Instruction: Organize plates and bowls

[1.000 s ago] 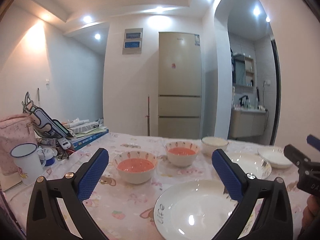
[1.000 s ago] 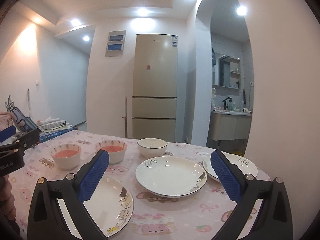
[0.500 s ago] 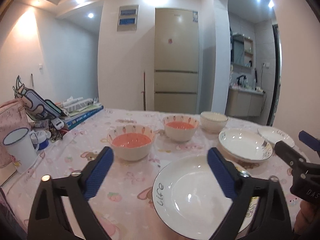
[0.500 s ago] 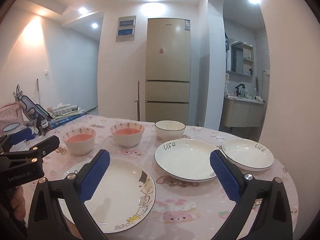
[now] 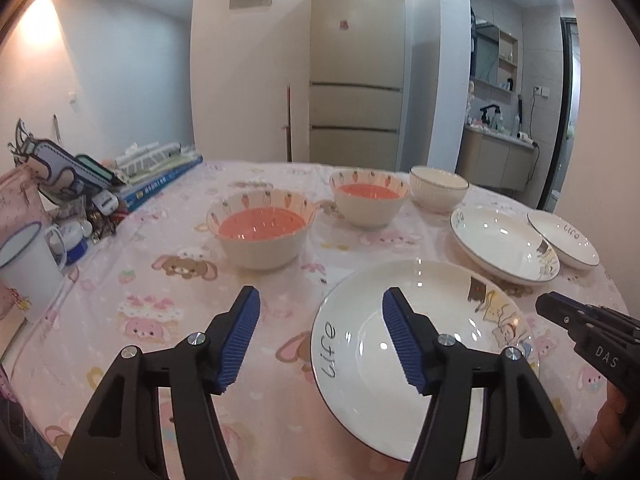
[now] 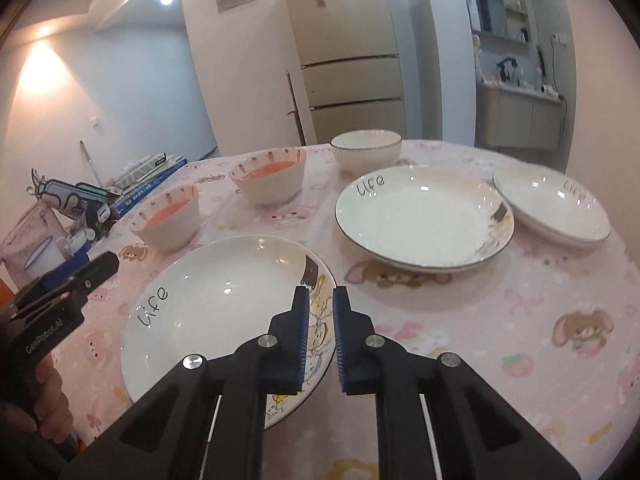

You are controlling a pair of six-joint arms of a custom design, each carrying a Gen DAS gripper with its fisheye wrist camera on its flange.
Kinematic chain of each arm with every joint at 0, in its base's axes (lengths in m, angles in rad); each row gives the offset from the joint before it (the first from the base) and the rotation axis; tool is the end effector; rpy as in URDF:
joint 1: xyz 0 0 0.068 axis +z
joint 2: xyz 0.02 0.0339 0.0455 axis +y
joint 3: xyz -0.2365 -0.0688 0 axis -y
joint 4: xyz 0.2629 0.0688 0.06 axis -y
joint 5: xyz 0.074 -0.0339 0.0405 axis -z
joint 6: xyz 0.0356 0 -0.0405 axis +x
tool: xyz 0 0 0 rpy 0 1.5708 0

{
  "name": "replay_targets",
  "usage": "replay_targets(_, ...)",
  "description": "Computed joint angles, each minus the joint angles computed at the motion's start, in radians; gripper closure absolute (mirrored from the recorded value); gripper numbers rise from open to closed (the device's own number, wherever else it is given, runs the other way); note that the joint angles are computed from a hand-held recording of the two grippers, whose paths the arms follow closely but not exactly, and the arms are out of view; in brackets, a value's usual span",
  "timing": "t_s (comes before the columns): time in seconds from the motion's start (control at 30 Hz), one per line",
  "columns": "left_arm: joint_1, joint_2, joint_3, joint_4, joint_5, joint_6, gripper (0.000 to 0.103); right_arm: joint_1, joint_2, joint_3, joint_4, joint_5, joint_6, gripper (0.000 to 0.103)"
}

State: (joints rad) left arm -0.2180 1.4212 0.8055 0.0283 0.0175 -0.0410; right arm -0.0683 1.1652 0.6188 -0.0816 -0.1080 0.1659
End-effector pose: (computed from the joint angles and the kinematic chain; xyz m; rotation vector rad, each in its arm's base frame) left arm 0.3174 -0.0710 0.1838 0.2013 2.1535 -0.1684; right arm 0.2706 -0.0147 0.1812 0.1968 2.1911 0.1734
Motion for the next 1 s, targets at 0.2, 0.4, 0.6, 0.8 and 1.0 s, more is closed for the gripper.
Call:
replay_targets(0.2, 0.056, 0.059, 0.044, -0.041, 0.055, -0.065, 0.040, -0.021, 0.001, -0.014, 0.015, -0.013, 0.018, 0.090)
replay_targets(0.4, 0.101, 0.105, 0.079, -0.093, 0.169, -0.091, 0.040, -0.068, 0.075, 0.018, 0.004, -0.090, 0.060, 0.090)
replay_targets(0.6, 0.110, 0.142, 0.100, -0.093, 0.235, -0.132, 0.041, -0.056, 0.108, 0.021, 0.027, -0.106, 0.049, 0.090)
replay_targets(0.8, 0.091, 0.202, 0.149, -0.148, 0.236, -0.111, 0.078, -0.045, 0.099, 0.017, 0.029, -0.065, 0.064, 0.090)
replay_targets(1.0, 0.103, 0.205, 0.147, -0.142, 0.233, -0.122, 0.078, -0.061, 0.134, 0.038, 0.013, -0.080, 0.083, 0.090)
